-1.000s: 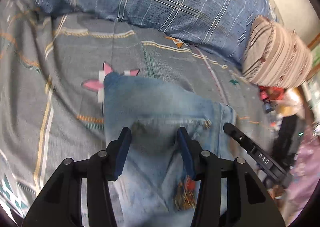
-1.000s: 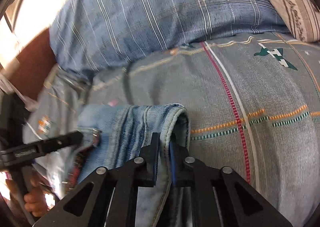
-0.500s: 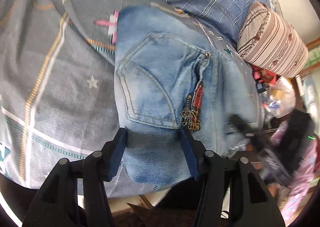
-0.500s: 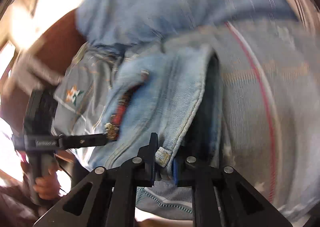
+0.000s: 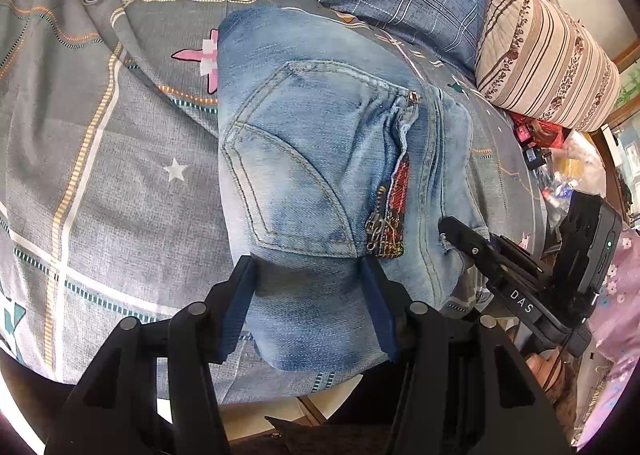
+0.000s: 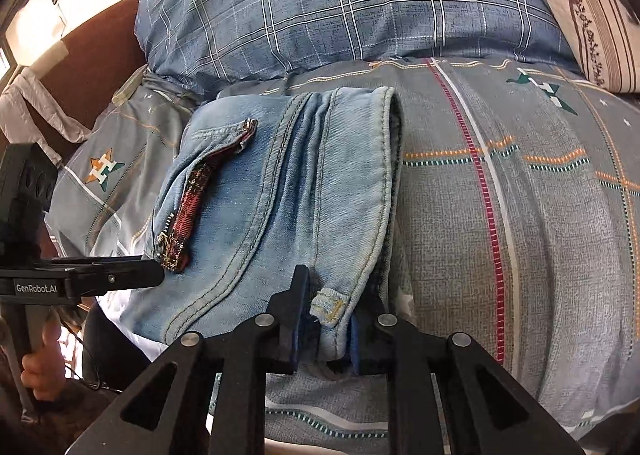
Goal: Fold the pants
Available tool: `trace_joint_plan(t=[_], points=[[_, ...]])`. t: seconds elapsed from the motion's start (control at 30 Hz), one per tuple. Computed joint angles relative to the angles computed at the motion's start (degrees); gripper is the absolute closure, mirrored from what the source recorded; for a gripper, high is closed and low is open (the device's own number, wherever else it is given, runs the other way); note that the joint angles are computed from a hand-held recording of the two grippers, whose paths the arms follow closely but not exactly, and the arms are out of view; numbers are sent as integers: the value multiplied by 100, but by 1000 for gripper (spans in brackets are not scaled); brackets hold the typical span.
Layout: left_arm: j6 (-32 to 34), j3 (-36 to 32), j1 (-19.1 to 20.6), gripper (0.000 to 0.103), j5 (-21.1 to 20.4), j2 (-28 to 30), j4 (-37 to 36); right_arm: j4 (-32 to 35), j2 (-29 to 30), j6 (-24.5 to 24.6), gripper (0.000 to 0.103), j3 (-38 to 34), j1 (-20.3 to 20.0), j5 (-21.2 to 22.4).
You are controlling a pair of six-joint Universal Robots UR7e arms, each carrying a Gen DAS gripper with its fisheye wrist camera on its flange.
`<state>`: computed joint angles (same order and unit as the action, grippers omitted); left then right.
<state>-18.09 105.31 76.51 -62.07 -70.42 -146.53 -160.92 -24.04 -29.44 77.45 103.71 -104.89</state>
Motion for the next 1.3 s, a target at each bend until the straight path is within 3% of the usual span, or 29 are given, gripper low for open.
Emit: trace_joint_plan(t=[0.1, 0.2, 0.27, 0.3, 0.33, 0.4, 0.53, 0.63, 0.67, 0.73, 0.77, 0.83, 0.9, 0.97, 1.0, 1.07, 1.13, 1.2, 1.23, 1.3], points=[[-4, 17, 10, 50, -31, -26, 6, 89, -51, 130, 81, -8, -32, 68], [112, 0, 103, 49, -317, -172, 69, 161, -103, 259, 74, -10, -36, 74], [193, 55, 177, 34, -383, -285, -170, 186, -164, 409, 68, -1, -42, 187], [237, 86, 219, 21, -271, -323, -393, 152, -188, 488, 60, 3, -54, 251], [254, 89, 249, 17, -135, -328, -536, 69, -213, 618, 56, -4, -72, 319], [151, -102, 394, 17, 7, -257, -493, -75, -214, 915, 43, -70, -127, 504], [-104, -748, 740, 17, -625, 55, 64, 168, 48, 1374, 43, -628, -185, 811], [0, -984, 769, 17, -778, 324, 33, 328, 353, 1407, 43, -1098, -145, 988], [76, -1103, 740, 17, -786, 448, 35, 320, 439, 1364, 45, -1207, -127, 1033], [189, -1190, 658, 18, -629, 578, -37, 561, 680, 1231, 88, -1612, -33, 858], [206, -1244, 620, 18, -467, 647, -52, 650, 735, 1152, 98, -1727, -8, 868], [94, -1398, 642, 17, -368, 758, 196, 447, 802, 934, 97, -1811, 62, 576], [-137, -1443, 800, 18, -837, 712, 373, 678, 820, 1034, 83, -1934, 31, 338], [-200, -1384, 929, 18, -1275, 618, 433, 850, 643, 1234, 76, -1762, -122, 616], [-221, -1333, 1014, 18, -1575, 567, 437, 954, 561, 1299, 59, -1678, -193, 748], [-312, -1273, 1138, 17, -2032, 537, 451, 1237, 402, 1382, 41, -1495, -368, 1123], [-315, -1190, 1221, 16, -2434, 530, 441, 1599, 363, 1357, 39, -1445, -522, 1597], [-227, -1141, 1181, 14, -2355, 573, 407, 2171, 475, 1281, 37, -1609, -626, 1870], [-263, -1130, 1182, 14, -2355, 595, 401, 2190, 515, 1229, 36, -1618, -630, 1840], [-420, -1051, 1227, 13, -2514, 607, 206, 2291, 519, 1063, 32, -1596, -677, 2263]])
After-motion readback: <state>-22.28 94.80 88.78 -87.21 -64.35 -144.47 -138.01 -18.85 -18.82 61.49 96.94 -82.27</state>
